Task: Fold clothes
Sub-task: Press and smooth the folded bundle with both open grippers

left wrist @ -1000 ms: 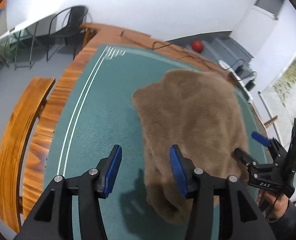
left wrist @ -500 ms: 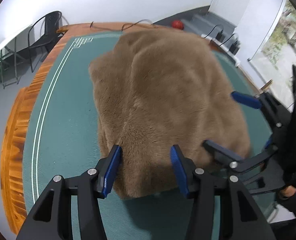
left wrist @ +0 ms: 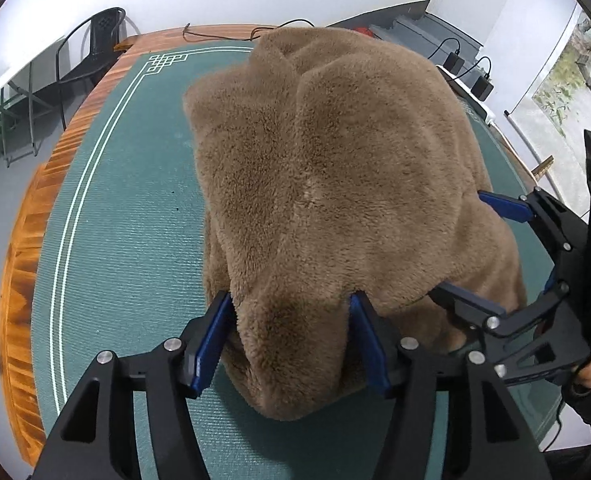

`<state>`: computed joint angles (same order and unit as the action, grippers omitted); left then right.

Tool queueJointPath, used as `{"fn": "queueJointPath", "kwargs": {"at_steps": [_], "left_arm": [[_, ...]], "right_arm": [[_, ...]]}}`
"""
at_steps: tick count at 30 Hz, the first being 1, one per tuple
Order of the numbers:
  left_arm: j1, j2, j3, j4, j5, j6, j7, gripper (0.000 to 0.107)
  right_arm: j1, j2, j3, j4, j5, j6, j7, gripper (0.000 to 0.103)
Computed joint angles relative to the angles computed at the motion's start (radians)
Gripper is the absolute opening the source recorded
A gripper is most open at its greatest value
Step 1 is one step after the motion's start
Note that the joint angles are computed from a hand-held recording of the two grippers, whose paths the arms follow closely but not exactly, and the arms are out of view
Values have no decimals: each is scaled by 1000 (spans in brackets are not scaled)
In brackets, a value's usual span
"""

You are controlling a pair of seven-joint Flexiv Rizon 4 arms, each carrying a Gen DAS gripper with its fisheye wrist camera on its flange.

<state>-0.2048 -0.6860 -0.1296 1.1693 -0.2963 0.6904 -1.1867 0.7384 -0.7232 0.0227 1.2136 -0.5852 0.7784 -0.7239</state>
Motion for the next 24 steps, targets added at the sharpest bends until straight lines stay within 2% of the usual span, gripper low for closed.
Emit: {"fn": "queueJointPath", "kwargs": {"at_steps": [6,9,11,16,19,22,24], "left_arm": [[7,4,-9,-41,-23,50,-22,64],[-1,-33,-9,-121,-20,47,-31,64],[-11,-69,-5,-186,-12,25,-46,64],[-17,-62,-14,-164,-8,16,-31,64],[-24,-58,-9,-147,2,-1,-22,64],[-29,-66,1,-150,14,-14,-33,64],[-30,-73,2,-157,16,-18,-38,64]], "right_arm": [[-9,54,-34,48,-20,105,136,102],[-4,79,-59,69,-75,108,186,102],[1,66,-67,43,-103,68,201,102],[-25,63,-62,23,-108,48,237,102],[-57,65,-49,-2,-102,66,189,102],[-103,10,-14,-91,-38,116,84,102],[-119,-53,14,-191,29,108,0,102]]}}
